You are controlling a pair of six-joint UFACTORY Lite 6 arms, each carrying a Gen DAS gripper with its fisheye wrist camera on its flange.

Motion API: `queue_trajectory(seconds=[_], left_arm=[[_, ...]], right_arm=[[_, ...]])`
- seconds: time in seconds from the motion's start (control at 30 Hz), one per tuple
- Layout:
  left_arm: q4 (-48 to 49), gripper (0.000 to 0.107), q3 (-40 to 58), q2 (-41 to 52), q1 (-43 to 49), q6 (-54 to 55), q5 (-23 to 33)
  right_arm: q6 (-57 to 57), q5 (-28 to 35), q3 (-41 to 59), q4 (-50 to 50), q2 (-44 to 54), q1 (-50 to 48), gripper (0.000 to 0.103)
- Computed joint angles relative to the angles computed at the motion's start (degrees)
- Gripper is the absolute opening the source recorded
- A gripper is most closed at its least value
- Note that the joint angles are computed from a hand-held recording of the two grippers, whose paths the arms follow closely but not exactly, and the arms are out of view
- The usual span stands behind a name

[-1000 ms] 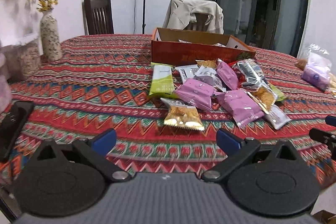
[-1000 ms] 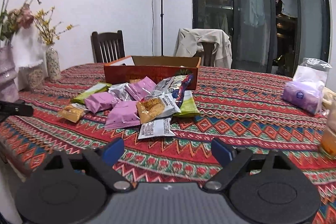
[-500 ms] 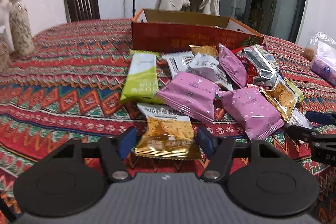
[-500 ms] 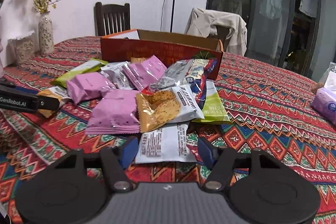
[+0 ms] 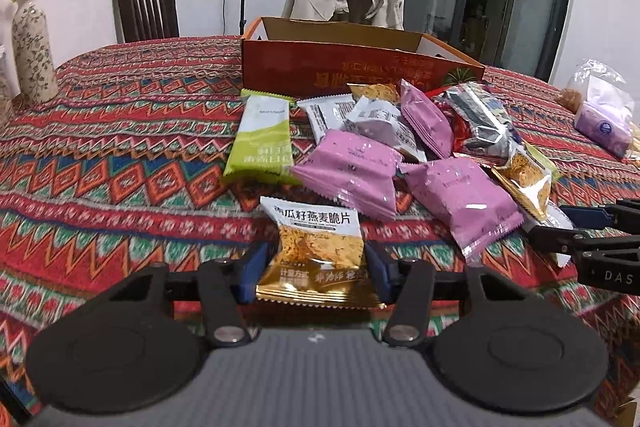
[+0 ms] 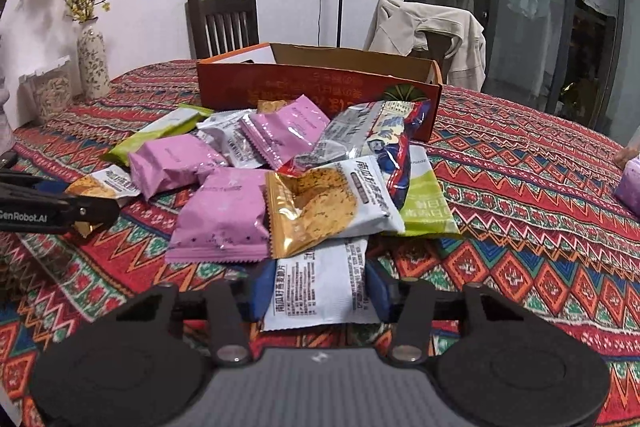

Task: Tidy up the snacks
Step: 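Grasp a gold cracker packet with the left gripper while the right grasps a white packet, then carry both packets over the cardboard box and lower them inside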

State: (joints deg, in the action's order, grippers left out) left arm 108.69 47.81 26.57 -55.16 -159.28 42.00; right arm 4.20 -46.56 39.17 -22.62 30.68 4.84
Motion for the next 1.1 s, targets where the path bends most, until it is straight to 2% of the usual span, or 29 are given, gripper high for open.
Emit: queue_trajectory(seconds=[0.17,0.43,0.67,0.77,0.87,1.03,1.07,1.1], left_arm=[[-6.15,0.054,-4.98,-4.41,-5.84,-0.27,2.22],[-15.89,0.054,-9.94,-11.06,-14.13,1.51,7.19],[-18.03,0.054,-10.34,-14.58,-16.75,3.79,9.94],[-15.85,0.054,-10.89,-17.43,-15.06,4.91,9.12],[-9.87,0.054,-10.47,-20.76,-9.73,6.12,5.23],[1.26,0.054,-3.65,-21.42,3.07,10.29,-1.24],[3.65,0.053,-1.39,-20.67,6.28,10.78,-3.04],[5.76,0.047,2.32,-19.1,10.2,11.66,-5.56]], right_arm=[[-0.88,-2.41,-7.51,-1.6,-4.64,-3.13,0.046],[1.82,-4.61,-20.04,-12.57,-13.86,-11.71,0.045],[3.58,-6.11,-27.18,-18.48,-22.09,-17.64,0.045],[6.26,-6.4,-28.29,-22.89,-25.87,-21.7,0.045],[11.28,-6.6,-26.24,-27.85,-27.4,-24.03,0.045],[20.53,-5.06,-16.8,-33.32,-27.72,-22.31,0.045],[22.16,-4.58,-13.78,-33.81,-27.16,-21.39,0.045],[23.86,-4.14,-10.33,-34.27,-26.09,-20.49,0.045]])
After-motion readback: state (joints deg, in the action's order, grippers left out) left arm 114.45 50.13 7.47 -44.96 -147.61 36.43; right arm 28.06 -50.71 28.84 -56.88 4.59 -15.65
